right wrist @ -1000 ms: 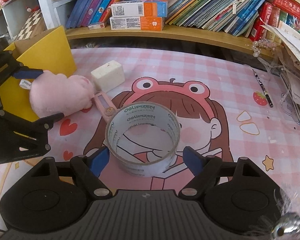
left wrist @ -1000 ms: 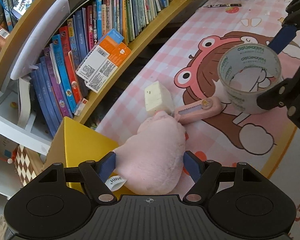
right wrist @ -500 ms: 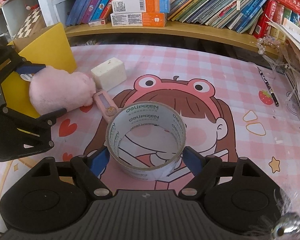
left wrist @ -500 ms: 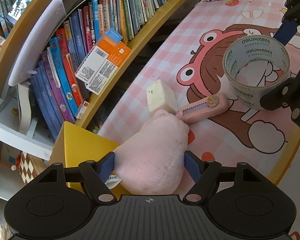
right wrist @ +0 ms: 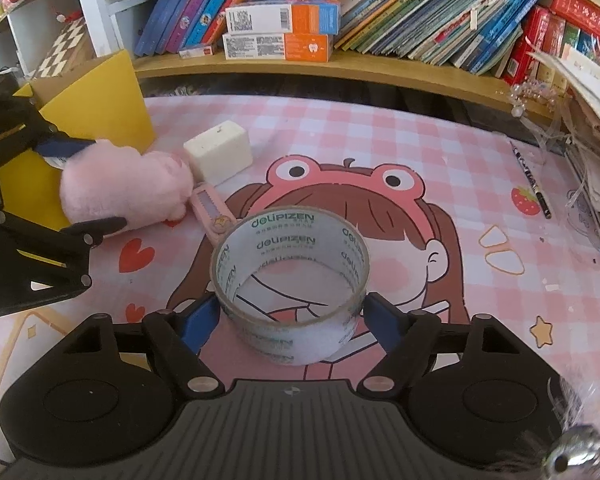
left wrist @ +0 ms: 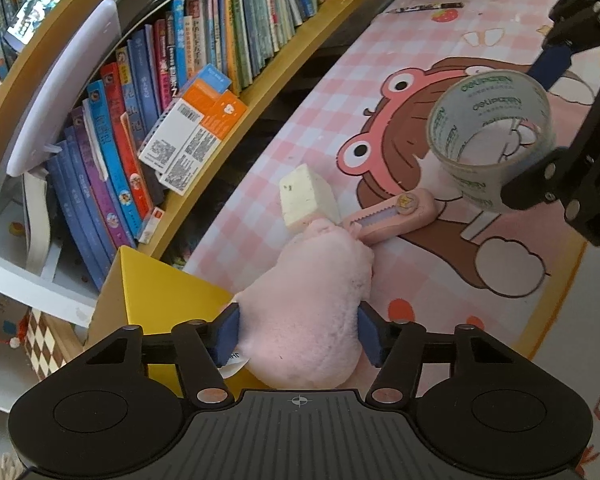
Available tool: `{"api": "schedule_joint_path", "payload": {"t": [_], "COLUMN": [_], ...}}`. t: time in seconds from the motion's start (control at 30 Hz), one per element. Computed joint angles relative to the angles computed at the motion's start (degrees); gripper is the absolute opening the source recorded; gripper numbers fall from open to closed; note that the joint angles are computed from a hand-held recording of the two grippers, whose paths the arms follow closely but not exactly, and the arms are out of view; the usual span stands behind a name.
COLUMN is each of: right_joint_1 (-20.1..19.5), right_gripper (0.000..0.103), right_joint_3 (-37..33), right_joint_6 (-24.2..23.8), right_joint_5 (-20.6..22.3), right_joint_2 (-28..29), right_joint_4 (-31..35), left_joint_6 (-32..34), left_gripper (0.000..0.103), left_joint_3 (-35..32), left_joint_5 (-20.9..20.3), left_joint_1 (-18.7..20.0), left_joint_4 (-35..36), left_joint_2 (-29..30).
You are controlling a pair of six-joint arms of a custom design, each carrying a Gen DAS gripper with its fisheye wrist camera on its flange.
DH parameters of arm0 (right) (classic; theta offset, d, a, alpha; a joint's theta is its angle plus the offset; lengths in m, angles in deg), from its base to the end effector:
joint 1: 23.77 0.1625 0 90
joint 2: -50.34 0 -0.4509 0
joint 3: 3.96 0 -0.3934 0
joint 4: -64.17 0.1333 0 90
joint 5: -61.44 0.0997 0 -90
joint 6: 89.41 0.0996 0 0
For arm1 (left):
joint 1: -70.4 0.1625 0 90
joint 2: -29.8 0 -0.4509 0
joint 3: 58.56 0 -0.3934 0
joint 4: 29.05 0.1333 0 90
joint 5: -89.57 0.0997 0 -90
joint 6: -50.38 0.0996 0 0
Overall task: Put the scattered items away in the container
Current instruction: 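Lift and carry the plush with the left tool while the right tool carries the tape toward the box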
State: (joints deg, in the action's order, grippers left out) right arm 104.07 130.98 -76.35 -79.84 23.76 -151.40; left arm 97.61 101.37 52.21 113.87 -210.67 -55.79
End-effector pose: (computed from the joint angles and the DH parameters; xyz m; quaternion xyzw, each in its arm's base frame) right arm 0.2850 -0.2763 -0.0391 0.1280 -0.8845 0.3057 0.3284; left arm -0.0382 -0.3289 0.2052 0.6013 0.6543 -0.1320 0.4392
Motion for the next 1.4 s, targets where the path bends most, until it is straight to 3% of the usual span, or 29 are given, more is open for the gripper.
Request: {"api": "schedule_joint_path", "payload": {"t": [0.33,0.9,1.4], "right_joint_1": [3.96,12.74,17.98], "right_gripper": [0.077,0.073,0.072], "right_joint_3": [3.2,3.76,1.97], "right_joint_6": [9.99,21.47,30.84], "right_joint_5": [-3.09,-6.48,-8.42], "right_joint_2": [-2.78,-6.32,-7.74], "right_joint_4": [6.56,18.44,28.74], "left_joint_6": [-13.5,-32.4,-45.9], "left_gripper": [0.059,0.059,0.059], "left_joint_3": [0.02,-2.98,-7.98], "left_joint_5": [-5.98,-9.68,-9.0], "left_joint_1": [-5.79,-19.06,-30.9], "left_joint_4": [25.55,62.5,89.65], "left_joint_2": [-18.71,-47.45,-64.26]}}
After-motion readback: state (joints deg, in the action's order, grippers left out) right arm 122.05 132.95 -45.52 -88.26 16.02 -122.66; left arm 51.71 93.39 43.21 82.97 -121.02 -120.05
